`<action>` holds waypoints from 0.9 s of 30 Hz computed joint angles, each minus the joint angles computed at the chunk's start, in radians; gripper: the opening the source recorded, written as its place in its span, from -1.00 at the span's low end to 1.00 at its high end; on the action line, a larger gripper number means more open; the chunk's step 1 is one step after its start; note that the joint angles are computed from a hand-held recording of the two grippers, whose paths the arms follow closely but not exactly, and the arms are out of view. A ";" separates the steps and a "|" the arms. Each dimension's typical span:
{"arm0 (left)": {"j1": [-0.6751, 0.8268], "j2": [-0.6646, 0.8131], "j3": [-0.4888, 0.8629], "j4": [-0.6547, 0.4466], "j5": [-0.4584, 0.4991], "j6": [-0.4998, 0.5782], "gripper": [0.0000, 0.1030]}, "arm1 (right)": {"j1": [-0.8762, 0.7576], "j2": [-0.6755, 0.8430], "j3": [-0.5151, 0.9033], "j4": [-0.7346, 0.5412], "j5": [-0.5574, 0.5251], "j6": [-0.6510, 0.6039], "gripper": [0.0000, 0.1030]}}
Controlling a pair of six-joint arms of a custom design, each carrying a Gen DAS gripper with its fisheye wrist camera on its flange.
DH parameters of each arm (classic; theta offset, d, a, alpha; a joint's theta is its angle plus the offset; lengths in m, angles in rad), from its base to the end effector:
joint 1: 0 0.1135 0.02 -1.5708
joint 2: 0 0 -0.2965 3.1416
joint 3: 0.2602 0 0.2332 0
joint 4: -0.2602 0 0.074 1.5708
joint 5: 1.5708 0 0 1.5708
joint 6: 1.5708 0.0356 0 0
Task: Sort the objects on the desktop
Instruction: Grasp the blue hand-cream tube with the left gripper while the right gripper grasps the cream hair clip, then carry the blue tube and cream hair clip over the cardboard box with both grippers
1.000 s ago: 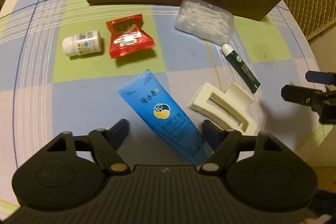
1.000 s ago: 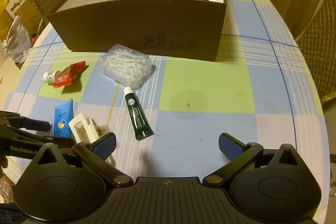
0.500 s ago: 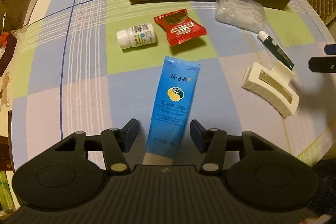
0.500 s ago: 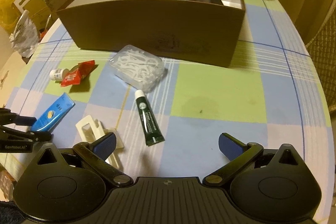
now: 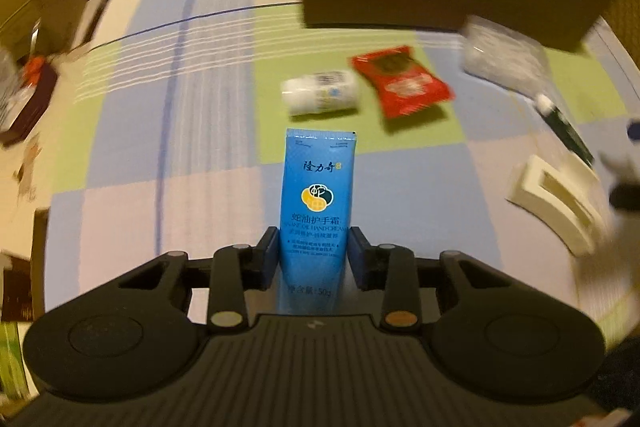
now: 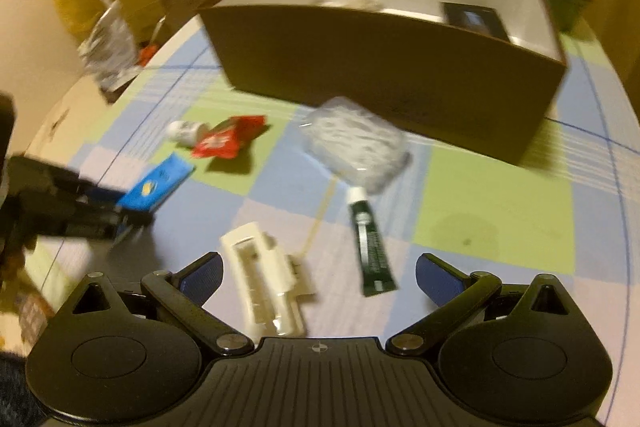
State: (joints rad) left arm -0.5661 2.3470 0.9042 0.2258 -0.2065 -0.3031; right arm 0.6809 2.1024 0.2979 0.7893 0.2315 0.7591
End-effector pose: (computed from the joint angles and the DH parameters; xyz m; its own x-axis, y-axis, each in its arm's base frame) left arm 0.3024 -0.1835 0.0071 -0.8944 0.2223 -0.3881 0.2075 0.9749 0.0801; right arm 0.1868 0.1408 0.0437 -0.8359 0.1850 -0.5168 0.0781 0.9720 0.2216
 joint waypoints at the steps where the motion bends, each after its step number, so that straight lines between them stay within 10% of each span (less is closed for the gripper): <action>1: 0.009 -0.001 -0.004 0.004 0.004 -0.014 -0.40 | 0.000 0.007 0.014 -0.004 -0.016 -0.016 0.74; 15: 0.037 -0.021 -0.045 0.035 0.045 0.000 -0.38 | -0.006 0.172 0.218 -0.120 -0.094 -0.161 -0.13; 27: 0.028 -0.027 -0.029 0.007 0.045 0.031 -0.41 | 0.014 0.156 0.177 -0.052 -0.045 -0.225 -0.25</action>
